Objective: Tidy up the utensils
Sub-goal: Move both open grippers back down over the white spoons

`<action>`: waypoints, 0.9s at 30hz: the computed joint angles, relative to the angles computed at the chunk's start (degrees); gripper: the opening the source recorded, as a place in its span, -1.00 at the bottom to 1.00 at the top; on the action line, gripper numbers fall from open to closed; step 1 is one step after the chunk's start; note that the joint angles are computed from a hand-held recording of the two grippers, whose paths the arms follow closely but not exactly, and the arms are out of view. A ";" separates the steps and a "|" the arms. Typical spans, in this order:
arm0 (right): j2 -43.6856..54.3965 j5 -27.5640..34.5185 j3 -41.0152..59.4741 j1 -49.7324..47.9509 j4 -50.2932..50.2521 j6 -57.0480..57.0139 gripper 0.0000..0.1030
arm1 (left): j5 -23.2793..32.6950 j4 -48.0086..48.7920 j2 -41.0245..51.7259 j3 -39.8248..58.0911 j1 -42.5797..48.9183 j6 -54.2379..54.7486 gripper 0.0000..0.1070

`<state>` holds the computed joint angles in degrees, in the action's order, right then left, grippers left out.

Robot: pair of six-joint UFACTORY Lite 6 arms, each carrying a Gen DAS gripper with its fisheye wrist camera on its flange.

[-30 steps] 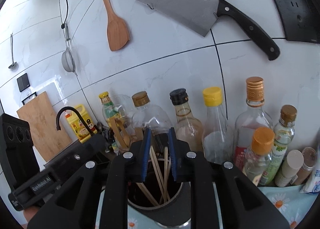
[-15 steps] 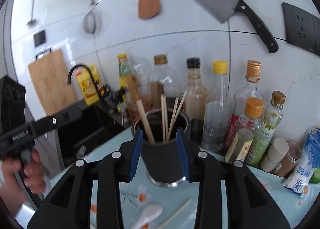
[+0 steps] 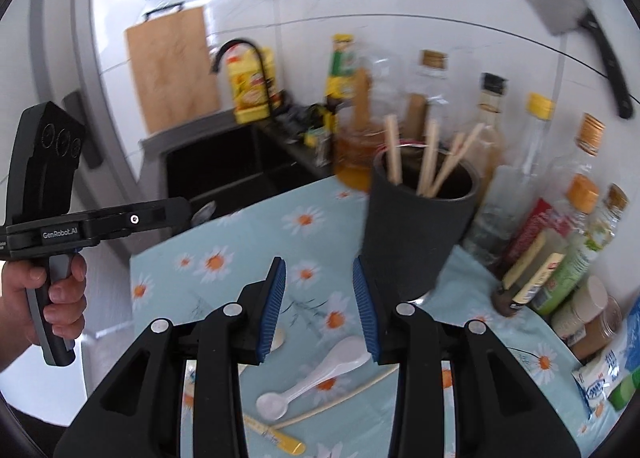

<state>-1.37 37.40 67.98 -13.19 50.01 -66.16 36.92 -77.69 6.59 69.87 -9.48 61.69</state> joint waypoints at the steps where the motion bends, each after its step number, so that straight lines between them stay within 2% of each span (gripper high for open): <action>1: 0.17 0.82 -0.13 0.47 -0.13 -0.48 -0.30 | -0.47 -0.59 -1.78 -2.58 0.44 -0.09 -0.47; 6: 2.36 5.34 1.17 0.64 1.32 -4.22 -0.30 | -2.99 -2.22 -10.64 -14.62 2.60 -3.30 -0.47; 13: 5.25 12.25 1.46 -1.16 4.14 -10.08 -0.30 | -7.04 -0.14 -25.60 -30.37 5.46 -13.80 -0.47; 18: 7.55 16.30 1.21 -3.10 3.60 -11.03 -0.30 | -7.74 -2.69 -32.75 -39.68 5.07 -19.15 -0.47; 22: 9.03 19.47 1.33 -5.13 3.22 -11.10 -0.29 | -10.51 -7.72 -35.57 -45.56 1.24 -21.31 -0.47; 27: 10.07 24.08 1.53 -7.91 3.95 -12.55 -0.29 | -12.91 -22.56 -34.49 -49.68 -5.00 -14.98 -0.47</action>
<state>8.70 61.48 69.51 -21.10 53.96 -78.71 24.02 -100.25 -27.91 20.19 -14.49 46.71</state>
